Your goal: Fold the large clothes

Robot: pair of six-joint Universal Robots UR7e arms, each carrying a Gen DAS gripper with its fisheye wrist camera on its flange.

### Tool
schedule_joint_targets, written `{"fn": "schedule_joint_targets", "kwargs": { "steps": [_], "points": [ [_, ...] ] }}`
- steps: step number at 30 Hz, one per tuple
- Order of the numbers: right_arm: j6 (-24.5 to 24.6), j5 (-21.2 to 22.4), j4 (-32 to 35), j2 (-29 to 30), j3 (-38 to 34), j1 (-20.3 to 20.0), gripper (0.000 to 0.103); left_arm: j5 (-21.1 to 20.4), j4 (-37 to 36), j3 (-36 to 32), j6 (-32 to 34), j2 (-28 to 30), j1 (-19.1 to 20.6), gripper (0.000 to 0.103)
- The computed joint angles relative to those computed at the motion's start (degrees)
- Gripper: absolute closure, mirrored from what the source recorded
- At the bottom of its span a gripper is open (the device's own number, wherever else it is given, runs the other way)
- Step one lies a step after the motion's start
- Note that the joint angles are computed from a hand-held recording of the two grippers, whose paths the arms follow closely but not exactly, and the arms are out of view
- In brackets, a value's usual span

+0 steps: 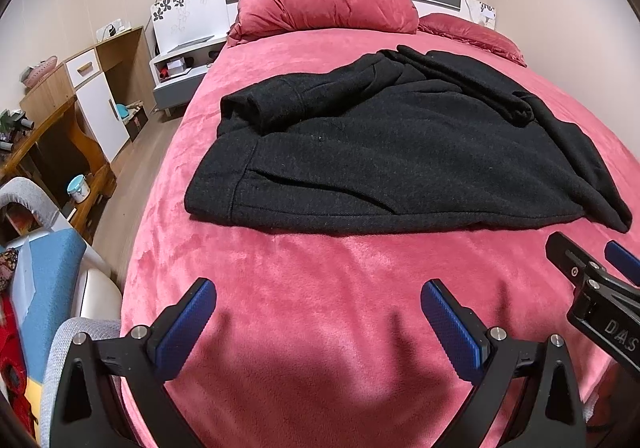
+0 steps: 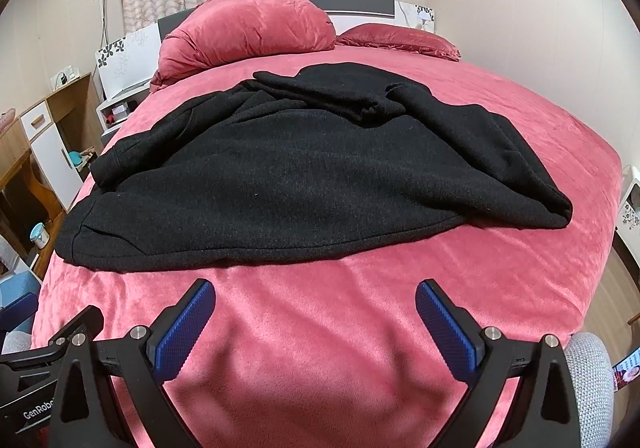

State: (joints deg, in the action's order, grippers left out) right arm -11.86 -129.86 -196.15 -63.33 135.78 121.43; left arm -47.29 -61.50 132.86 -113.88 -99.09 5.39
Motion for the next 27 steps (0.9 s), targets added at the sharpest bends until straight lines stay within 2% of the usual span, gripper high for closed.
{"fn": "schedule_joint_targets", "kwargs": {
  "steps": [27],
  "points": [
    [-0.1, 0.2, 0.0, -0.1, 0.0, -0.2, 0.001, -0.6, -0.6, 0.2, 0.2, -0.4, 1.0, 0.0]
  ]
}}
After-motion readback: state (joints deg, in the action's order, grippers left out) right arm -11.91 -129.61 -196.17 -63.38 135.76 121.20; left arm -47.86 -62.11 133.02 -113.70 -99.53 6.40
